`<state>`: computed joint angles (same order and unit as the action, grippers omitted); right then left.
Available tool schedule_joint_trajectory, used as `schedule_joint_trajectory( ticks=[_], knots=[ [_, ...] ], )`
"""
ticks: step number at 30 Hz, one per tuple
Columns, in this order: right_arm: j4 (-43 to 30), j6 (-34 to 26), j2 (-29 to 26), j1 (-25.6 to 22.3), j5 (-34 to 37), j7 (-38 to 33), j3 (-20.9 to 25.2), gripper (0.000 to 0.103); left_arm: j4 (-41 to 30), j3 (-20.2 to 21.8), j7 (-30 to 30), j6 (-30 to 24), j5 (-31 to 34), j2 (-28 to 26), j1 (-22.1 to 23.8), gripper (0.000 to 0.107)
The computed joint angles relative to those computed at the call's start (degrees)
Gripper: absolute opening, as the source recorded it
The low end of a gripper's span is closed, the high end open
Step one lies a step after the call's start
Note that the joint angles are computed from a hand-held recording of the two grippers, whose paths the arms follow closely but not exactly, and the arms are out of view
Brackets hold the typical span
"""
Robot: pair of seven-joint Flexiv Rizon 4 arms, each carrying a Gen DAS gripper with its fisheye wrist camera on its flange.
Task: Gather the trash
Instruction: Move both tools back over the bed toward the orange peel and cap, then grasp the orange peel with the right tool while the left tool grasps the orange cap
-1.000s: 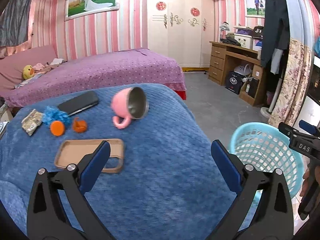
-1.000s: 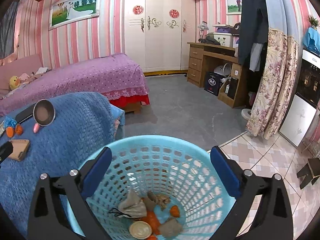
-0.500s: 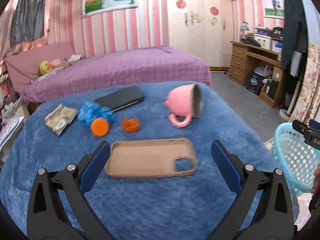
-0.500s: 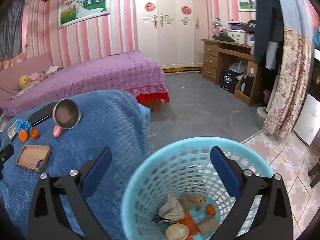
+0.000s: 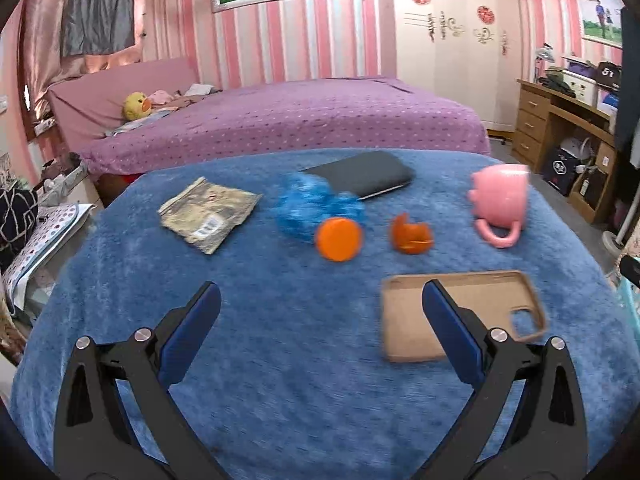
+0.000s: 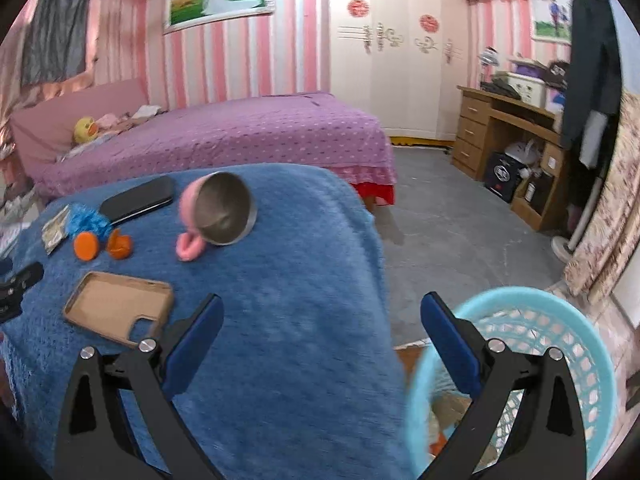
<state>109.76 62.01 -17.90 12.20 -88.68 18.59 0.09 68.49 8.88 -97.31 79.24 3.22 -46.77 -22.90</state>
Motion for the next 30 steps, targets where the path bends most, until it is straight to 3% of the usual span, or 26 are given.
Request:
schedule_joint_trajectory(
  ticks=[8, 19, 26, 30],
  knots=[
    [-9.7, 1.8, -7.5, 4.7, 5.6, -9.5, -0.9, 0.097, -3.6, -1.6, 1.2, -4.0, -2.0, -1.8, 4.5, 0.097],
    [-27.8, 5.0, -21.2, 9.8, 25.4, -30.1, -2.9, 0.096, -11.2, 1.6, -1.1, -9.2, -0.1, -5.6, 6.1, 0.097],
    [-41.1, 2.4, -30.1, 9.8, 40.4, -47.0, 1.4, 0.075, -15.8, -0.4, -4.8, -13.1, -1.2, -8.1, 8.9, 0.097],
    [-47.3, -1.5, -34.0, 10.0, 47.0, -55.8, 3.9, 0.048, -17.4, -1.5, -4.8, -14.1, -1.1, -9.0, 9.4, 0.097]
  ],
)
